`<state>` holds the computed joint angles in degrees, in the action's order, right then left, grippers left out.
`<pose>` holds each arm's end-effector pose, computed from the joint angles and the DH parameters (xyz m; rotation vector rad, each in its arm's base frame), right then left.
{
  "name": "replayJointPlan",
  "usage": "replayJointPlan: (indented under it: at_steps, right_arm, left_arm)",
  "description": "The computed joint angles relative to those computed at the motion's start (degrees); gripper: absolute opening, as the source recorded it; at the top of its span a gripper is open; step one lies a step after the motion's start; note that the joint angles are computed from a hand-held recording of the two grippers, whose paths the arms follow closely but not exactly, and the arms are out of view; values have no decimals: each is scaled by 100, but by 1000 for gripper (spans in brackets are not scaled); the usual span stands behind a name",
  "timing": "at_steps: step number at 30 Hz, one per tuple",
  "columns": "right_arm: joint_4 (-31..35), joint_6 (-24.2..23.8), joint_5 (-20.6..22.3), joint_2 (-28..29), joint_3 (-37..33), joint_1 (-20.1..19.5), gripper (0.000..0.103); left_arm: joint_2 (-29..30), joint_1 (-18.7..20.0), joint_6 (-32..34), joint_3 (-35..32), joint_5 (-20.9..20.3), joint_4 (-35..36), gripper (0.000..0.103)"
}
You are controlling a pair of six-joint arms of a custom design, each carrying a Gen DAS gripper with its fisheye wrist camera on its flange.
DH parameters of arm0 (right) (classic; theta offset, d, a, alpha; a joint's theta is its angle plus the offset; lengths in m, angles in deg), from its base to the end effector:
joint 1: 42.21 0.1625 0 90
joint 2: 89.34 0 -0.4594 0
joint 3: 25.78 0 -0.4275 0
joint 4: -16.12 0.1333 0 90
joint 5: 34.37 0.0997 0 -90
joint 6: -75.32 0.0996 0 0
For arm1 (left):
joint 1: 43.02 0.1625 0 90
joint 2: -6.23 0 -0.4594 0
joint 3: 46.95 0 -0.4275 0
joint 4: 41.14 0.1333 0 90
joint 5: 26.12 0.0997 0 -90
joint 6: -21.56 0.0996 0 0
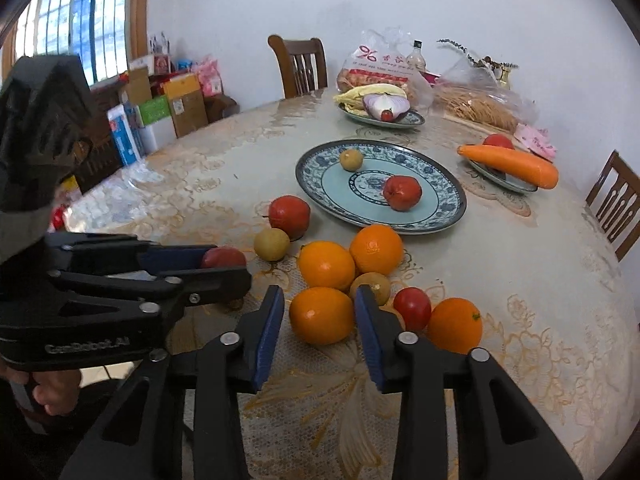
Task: Organize fruits
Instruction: 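Grasp a red apple with the left tool while the right tool grasps an orange, then place the apple on the plate with the left tool while the right tool carries the orange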
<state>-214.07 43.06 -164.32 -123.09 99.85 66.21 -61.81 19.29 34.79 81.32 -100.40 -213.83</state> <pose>0.2210 -0.4442 0.0141 0.6217 -2.1566 0.8892 -0.0964 -0.5286 0.1670 0.9255 2.7047 -0.6125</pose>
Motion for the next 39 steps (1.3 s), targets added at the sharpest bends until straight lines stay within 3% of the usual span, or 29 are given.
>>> replayJointPlan:
  at_steps: [4,11,24,28,39]
  right_arm:
    - [21,-186,-216,81,-83,102,35]
    - [-148,23,74,0,93,37,35]
    - [-386,143,206,-531,440,377,35]
    - [-649,-59,81,-603,373,493,35]
    - [-487,-76,-26,-645,198,348,35]
  left_arm:
    - [-72,26,6,43,-61,6,34]
    - [-105,63,36,15,-251,-86,34]
    - [-524,-424,271,116,-33,-212,34]
    - [-507,-480,346,69,-3,-252,34]
    - [-125,-411,369,-283,-10,-178,34]
